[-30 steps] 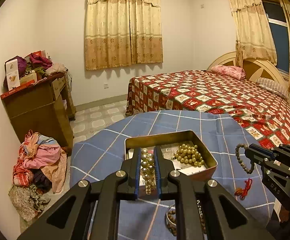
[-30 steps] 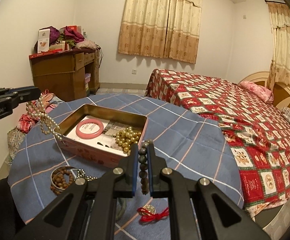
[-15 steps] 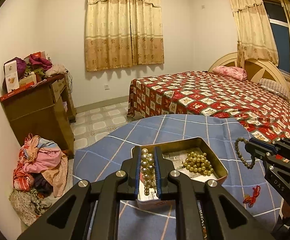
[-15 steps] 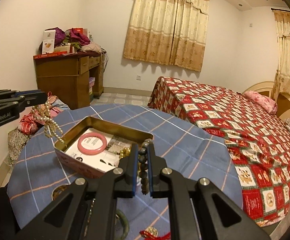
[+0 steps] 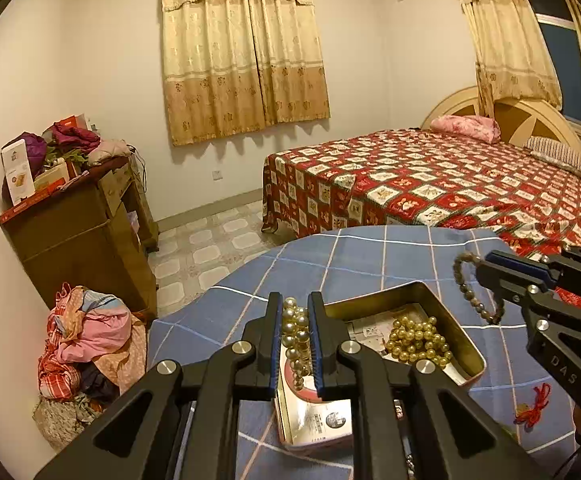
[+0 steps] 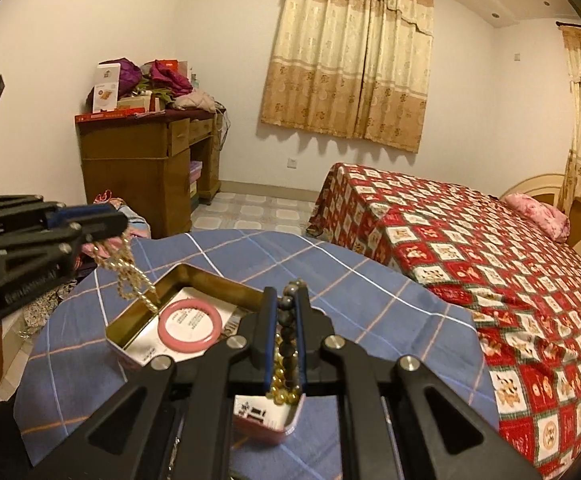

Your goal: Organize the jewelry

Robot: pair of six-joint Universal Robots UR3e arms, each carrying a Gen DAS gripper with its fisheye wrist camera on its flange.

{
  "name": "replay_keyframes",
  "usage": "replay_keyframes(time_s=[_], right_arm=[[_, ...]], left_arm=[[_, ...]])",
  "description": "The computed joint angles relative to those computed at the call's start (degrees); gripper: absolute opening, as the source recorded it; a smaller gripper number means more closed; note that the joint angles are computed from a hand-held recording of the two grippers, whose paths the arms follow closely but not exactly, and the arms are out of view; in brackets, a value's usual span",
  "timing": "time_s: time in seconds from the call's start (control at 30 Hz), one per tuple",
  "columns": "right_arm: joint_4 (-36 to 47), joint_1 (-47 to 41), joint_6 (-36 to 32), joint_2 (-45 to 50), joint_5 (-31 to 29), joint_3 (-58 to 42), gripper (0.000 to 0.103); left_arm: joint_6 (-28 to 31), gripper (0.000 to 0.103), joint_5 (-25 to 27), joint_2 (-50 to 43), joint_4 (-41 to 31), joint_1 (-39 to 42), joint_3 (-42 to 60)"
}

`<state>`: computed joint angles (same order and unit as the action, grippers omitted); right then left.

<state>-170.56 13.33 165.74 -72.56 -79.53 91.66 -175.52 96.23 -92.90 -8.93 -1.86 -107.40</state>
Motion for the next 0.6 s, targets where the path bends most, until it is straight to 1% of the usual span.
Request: replay_keyframes(time_s=[0.27, 0.6], right_arm=[[2.66, 1.92, -0.52, 6.47, -2.55, -7.68, 0.010], [6.14, 3.04, -0.18, 11.67, -4.54, -13.45, 0.010]], left_arm=[[0.74, 0.012, 1.64, -5.93, -0.39, -1.30, 4.89], [0.75, 0.012, 2.58, -11.33, -0.63, -1.71, 8.47]])
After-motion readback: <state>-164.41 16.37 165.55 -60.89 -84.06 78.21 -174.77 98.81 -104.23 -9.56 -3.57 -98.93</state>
